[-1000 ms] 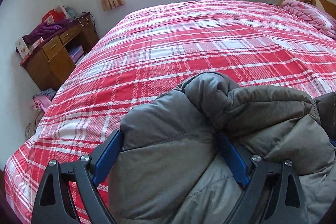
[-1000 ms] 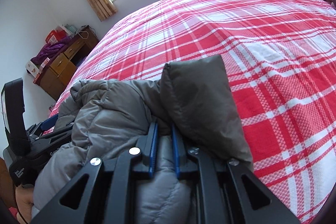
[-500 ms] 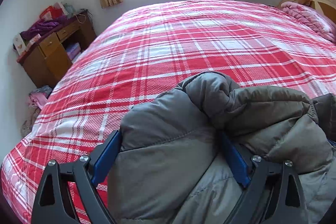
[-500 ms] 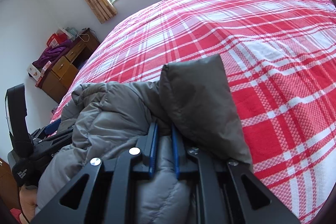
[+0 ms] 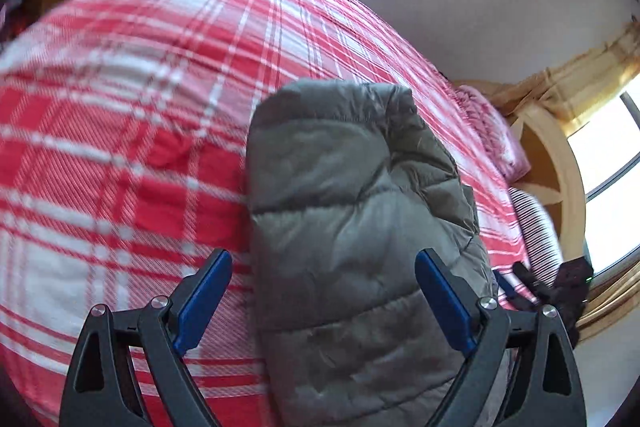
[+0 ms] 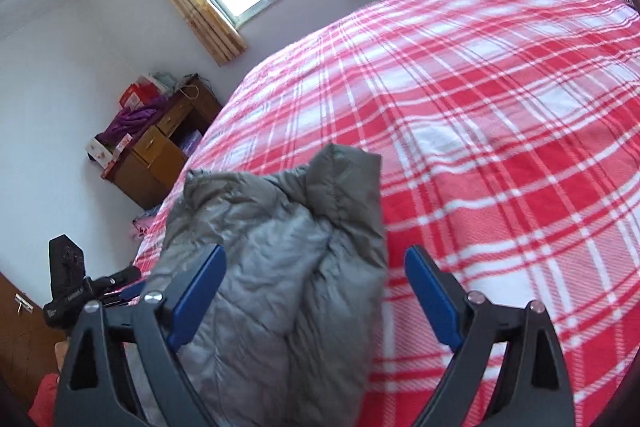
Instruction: Fold large clothes
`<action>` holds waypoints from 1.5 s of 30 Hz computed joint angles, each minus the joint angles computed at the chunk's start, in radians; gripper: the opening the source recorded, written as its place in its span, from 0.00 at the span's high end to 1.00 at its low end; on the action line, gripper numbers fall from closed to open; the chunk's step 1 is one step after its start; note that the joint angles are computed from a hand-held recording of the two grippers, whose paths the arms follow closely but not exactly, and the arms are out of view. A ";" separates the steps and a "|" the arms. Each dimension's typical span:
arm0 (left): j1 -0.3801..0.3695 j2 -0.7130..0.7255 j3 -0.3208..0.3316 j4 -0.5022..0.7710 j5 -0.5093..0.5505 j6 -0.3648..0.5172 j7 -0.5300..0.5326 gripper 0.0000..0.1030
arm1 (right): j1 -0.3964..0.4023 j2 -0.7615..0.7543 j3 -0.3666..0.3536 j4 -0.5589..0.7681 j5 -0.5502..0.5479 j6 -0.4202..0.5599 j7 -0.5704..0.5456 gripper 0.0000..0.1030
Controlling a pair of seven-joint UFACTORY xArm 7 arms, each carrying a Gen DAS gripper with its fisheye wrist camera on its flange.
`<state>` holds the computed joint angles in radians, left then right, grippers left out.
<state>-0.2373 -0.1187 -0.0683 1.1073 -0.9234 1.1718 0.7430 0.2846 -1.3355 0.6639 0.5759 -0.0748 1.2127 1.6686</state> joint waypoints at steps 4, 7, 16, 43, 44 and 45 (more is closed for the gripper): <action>-0.017 0.008 -0.013 -0.043 -0.051 0.025 -0.019 0.09 | 0.057 -0.034 -0.005 -0.094 0.069 -0.058 0.060 0.10; -0.041 -0.042 -0.031 -0.109 -0.085 -0.045 0.028 0.06 | 0.093 0.046 -0.013 -0.187 0.099 -0.288 0.069 0.09; -0.079 -0.064 -0.020 -0.110 -0.108 0.039 0.108 0.05 | 0.080 0.304 -0.078 -0.133 -0.041 -0.451 0.014 0.51; 0.023 -0.447 0.159 -0.335 0.095 0.078 0.114 0.09 | -0.101 0.622 0.134 0.056 -0.198 -0.853 0.341 0.68; 0.023 -0.450 0.167 -0.338 0.099 0.082 0.117 0.09 | -0.092 0.621 0.131 0.062 -0.197 -0.840 0.340 0.68; 0.023 -0.450 0.170 -0.336 0.101 0.083 0.117 0.09 | -0.085 0.627 0.124 0.072 -0.200 -0.828 0.329 0.68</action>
